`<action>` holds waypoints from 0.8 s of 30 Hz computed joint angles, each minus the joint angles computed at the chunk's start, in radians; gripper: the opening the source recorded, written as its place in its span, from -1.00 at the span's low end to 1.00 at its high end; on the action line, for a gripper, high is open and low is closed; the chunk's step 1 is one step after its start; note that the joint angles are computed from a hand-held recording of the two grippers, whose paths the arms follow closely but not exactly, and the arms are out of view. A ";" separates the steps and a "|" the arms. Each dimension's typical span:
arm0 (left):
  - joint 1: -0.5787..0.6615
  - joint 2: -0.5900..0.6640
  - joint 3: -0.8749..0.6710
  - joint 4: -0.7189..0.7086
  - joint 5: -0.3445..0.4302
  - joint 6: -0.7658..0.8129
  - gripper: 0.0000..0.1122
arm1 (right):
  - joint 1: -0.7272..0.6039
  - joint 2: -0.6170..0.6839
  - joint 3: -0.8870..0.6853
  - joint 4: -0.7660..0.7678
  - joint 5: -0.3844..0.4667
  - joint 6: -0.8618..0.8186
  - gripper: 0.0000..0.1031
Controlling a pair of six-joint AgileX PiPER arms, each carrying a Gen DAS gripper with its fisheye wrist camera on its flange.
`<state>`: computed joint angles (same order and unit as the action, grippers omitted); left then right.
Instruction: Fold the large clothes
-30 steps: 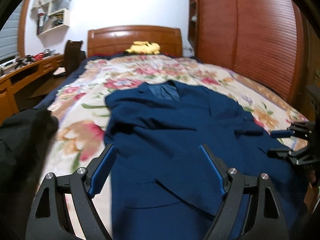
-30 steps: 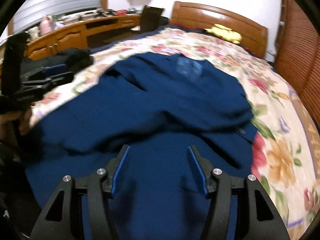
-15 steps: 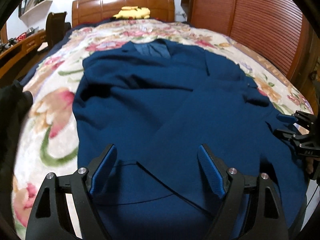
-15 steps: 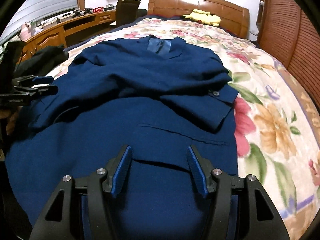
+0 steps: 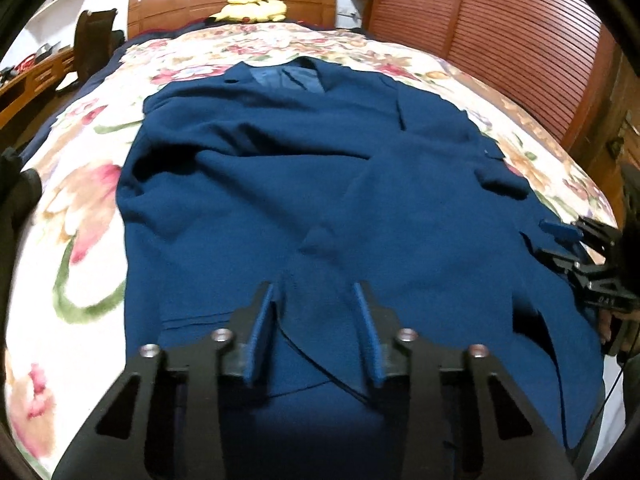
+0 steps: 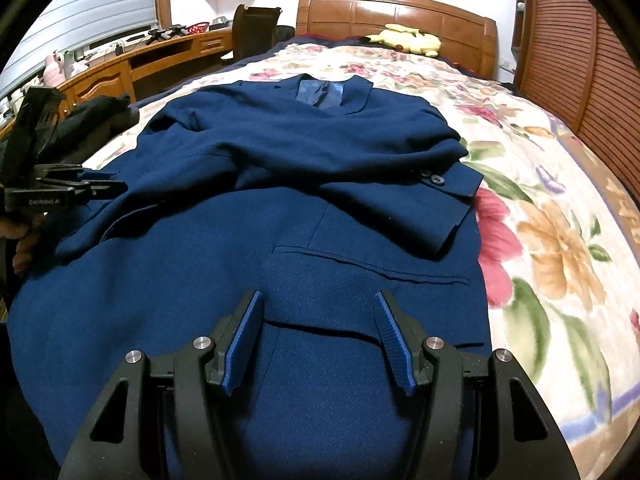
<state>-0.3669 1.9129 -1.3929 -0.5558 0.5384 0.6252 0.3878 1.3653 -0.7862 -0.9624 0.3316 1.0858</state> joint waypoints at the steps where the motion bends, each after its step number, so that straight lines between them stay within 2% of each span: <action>1: -0.001 -0.001 -0.003 -0.001 0.004 0.004 -0.58 | -0.019 -0.034 0.043 0.007 -0.020 -0.015 0.16; 2: -0.004 -0.006 -0.002 0.007 0.005 -0.003 -0.74 | -0.022 -0.048 0.049 0.046 -0.015 -0.055 0.16; 4: -0.018 -0.036 0.021 0.045 -0.028 -0.037 -0.86 | -0.025 -0.073 0.054 0.098 -0.003 -0.106 0.16; 6: -0.039 -0.081 0.061 0.082 -0.077 -0.068 -0.88 | -0.017 -0.106 0.064 0.119 0.017 -0.121 0.16; 10: -0.096 -0.209 0.160 0.132 -0.152 -0.100 -0.88 | 0.031 -0.197 0.112 0.027 0.073 -0.002 0.16; 13: -0.146 -0.296 0.204 0.157 -0.160 -0.119 -0.88 | 0.068 -0.265 0.148 -0.004 0.127 0.048 0.16; 20: -0.282 -0.432 0.273 0.114 -0.130 -0.109 -0.88 | 0.235 -0.425 0.203 -0.046 0.328 0.136 0.16; 24: -0.386 -0.482 0.306 0.337 -0.153 -0.356 -0.88 | 0.379 -0.503 0.228 -0.075 0.470 0.209 0.16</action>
<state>-0.7534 1.4314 -1.0865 -0.2183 0.3850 0.2693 0.7672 0.8622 -0.5577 -1.0378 0.8021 1.2946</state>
